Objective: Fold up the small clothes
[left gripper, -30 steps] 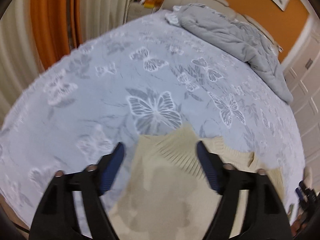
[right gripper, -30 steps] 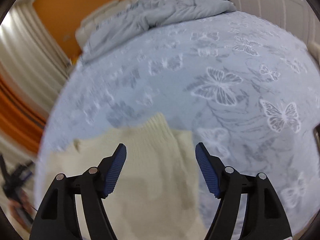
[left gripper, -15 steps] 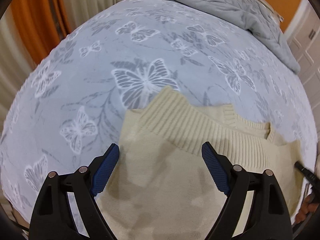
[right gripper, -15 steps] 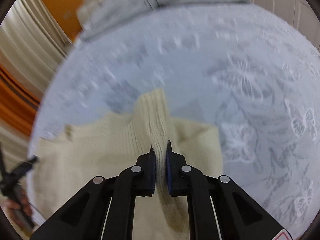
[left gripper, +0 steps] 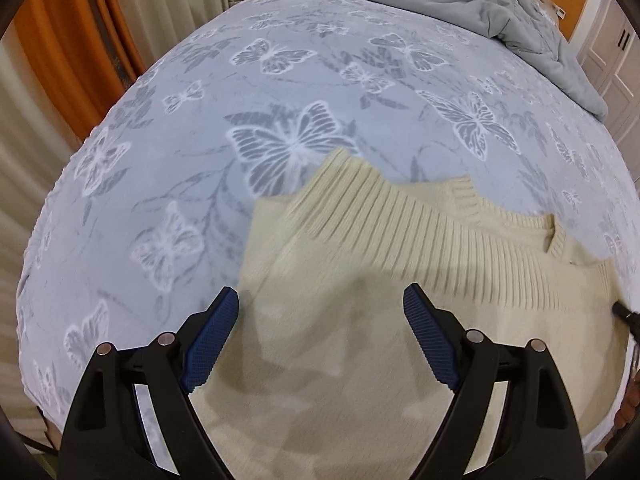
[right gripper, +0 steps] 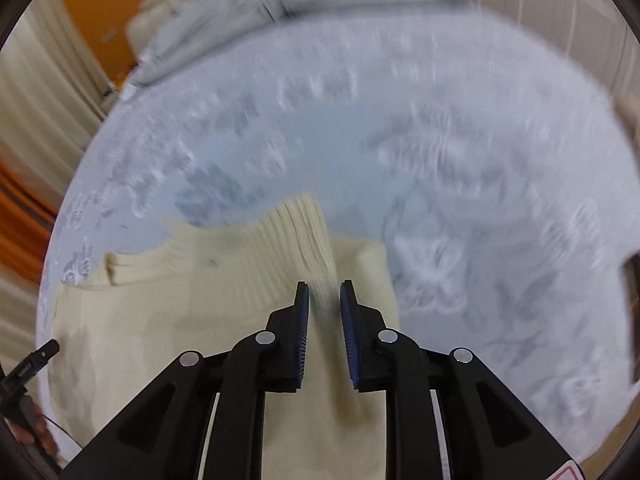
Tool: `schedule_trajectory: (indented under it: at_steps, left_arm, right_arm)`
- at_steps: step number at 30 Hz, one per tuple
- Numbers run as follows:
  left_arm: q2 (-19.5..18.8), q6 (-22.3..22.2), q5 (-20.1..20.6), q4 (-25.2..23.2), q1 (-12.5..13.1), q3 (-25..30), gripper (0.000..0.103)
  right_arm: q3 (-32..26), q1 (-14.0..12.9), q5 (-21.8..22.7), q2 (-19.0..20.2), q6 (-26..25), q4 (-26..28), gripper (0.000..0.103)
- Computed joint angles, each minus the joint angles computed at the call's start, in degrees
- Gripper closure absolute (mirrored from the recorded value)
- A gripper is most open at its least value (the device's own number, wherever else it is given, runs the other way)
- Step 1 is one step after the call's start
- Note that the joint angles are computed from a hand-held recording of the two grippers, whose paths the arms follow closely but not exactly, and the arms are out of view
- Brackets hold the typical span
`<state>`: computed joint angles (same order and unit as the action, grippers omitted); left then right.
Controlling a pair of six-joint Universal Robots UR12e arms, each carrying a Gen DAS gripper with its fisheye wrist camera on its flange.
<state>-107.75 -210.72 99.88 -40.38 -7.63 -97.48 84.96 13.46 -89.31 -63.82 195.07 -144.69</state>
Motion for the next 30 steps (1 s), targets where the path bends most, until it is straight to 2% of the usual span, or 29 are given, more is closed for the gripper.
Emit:
schedule_trajectory:
  at_steps: [1, 3, 4, 7, 8, 9, 11, 12, 14, 17, 19, 20, 21, 23, 24, 25, 26, 27, 30]
  left_arm:
    - [0.76, -0.37, -0.87, 0.44, 0.27, -0.95, 0.021]
    - [2.86, -1.67, -2.79, 1.75, 0.98, -3.82, 0.021]
    - [3.56, -2.02, -3.58, 2.33, 1.21, -4.88, 0.021]
    - [6.13, -3.32, -7.86, 5.39, 2.21, -9.30, 0.023]
    - [7.03, -3.36, -9.94, 7.53, 2.68, -11.23, 0.032]
    - [7.41, -3.45, -10.81, 8.32, 2.85, -12.06, 0.046]
    - [8.29, -3.97, -14.50, 9.81, 3.87, -14.07, 0.067]
    - [8.81, -4.84, -16.02, 11.16, 4.42, -15.20, 0.072]
    - [9.55, -5.79, -18.70, 13.48, 5.45, -16.80, 0.076]
    - [10.39, -6.77, -20.45, 14.68, 6.40, -18.00, 0.073]
    - [10.92, -6.80, -17.95, 14.19, 6.15, -18.13, 0.058]
    - [11.25, -7.27, -16.90, 14.01, 6.13, -18.33, 0.036]
    - [11.55, -8.31, -16.56, 14.26, 6.28, -18.77, 0.028]
    - [11.77, -9.35, -18.80, 15.51, 7.07, -19.77, 0.028]
    - [11.59, -9.36, -21.33, 15.40, 7.68, -19.99, 0.034]
    - [11.36, -9.26, -23.64, 15.38, 8.07, -20.23, 0.045]
    - [10.88, -8.37, -27.08, 14.72, 8.51, -20.27, 0.071]
    - [10.74, -7.79, -28.77, 14.25, 8.63, -20.27, 0.083]
    - [12.12, -6.90, -27.44, 15.92, 8.09, -20.86, 0.091]
  right_arm:
    - [0.17, 0.54, -0.64, -0.43, -1.58, -1.34, 0.075]
    - [-0.59, 1.54, 2.76, -0.68, -5.25, -1.32, 0.064]
    - [-2.02, 2.20, 7.08, -0.18, -7.87, 0.99, 0.063]
    - [-6.28, 4.11, 15.92, 2.27, -12.81, 6.73, 0.063]
    - [-9.09, 5.21, 18.82, 4.14, -13.87, 9.75, 0.063]
    - [-11.27, 6.11, 19.92, 5.55, -14.47, 12.05, 0.063]
    - [-16.63, 8.17, 20.41, 8.92, -16.02, 16.96, 0.063]
    - [-20.04, 9.42, 19.86, 11.01, -16.98, 19.64, 0.063]
    - [-25.87, 11.28, 19.66, 14.52, -17.41, 24.45, 0.063]
    - [-33.22, 13.28, 20.16, 18.94, -16.16, 30.61, 0.056]
    - [-36.57, 14.38, 18.37, 20.99, -15.03, 32.26, 0.045]
    - [-38.18, 15.01, 16.40, 22.08, -14.53, 32.37, 0.041]
    - [-39.37, 15.68, 13.43, 22.93, -13.85, 32.30, 0.036]
    - [-42.02, 16.37, 10.17, 24.61, -13.07, 34.97, 0.040]
    - [-43.28, 16.52, 9.73, 25.44, -12.52, 36.67, 0.066]
    - [-44.03, 16.69, 8.62, 25.90, -12.47, 37.29, 0.085]
    - [-43.69, 16.72, 8.65, 25.61, -13.00, 36.39, 0.090]
    - [-43.06, 16.52, 9.99, 25.02, -13.18, 35.26, 0.094]
    - [-39.40, 15.77, 15.02, 22.12, -13.07, 28.43, 0.095]
